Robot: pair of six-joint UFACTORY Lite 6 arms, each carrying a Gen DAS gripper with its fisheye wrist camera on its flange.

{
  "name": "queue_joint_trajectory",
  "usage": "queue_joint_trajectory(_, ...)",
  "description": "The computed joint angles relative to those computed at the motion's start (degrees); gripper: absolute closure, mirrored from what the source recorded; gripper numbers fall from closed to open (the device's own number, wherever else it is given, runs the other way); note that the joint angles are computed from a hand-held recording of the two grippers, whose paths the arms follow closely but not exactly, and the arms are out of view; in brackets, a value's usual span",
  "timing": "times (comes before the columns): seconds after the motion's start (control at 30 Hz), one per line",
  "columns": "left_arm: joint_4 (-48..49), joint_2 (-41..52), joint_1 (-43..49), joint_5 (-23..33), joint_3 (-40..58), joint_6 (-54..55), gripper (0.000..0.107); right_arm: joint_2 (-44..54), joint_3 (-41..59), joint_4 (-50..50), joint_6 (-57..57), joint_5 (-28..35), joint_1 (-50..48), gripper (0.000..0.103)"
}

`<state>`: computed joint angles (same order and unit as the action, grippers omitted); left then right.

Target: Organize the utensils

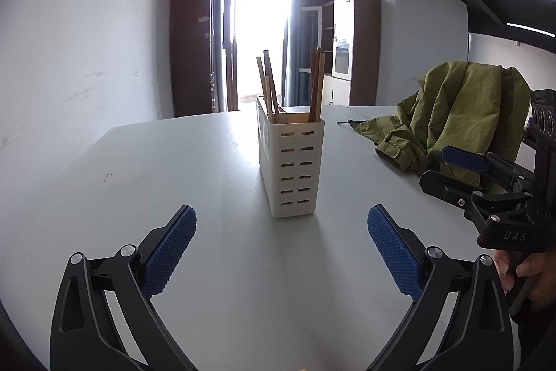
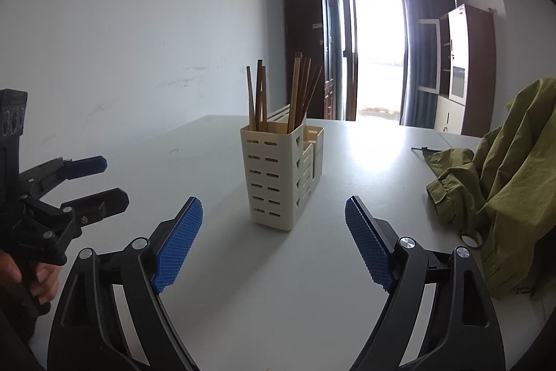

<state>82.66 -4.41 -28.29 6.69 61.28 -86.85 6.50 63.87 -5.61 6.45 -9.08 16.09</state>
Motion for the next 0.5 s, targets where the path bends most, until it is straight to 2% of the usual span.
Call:
queue_joint_trajectory(0.07, 0.25, 0.24, 0.32, -0.32, -0.01, -0.38, 0.01, 0.03, -0.36, 0.8, -1.1, -0.26, -0.19, 0.012)
queue_joint_trajectory(0.27, 5.93, -0.6, 0.18, -0.17, -1.16, -6.63, 0.01, -0.03, -0.75, -3.38, 2.87, -0.2, -0.68, 0.009)
queue_joint_trajectory(0.4, 3.93, -0.93, 0.18, -0.57, -2.29, -5.21, 0.01, -0.37, -1.27, -4.21, 3.41, -0.74, -0.33, 0.007)
queue_joint_trajectory(0.5, 7.29, -0.9, 0.0, -0.13, -3.12, -8.33, 0.01, -0.04, -1.08, -5.0, 4.33, -0.42, -0.17, 0.007)
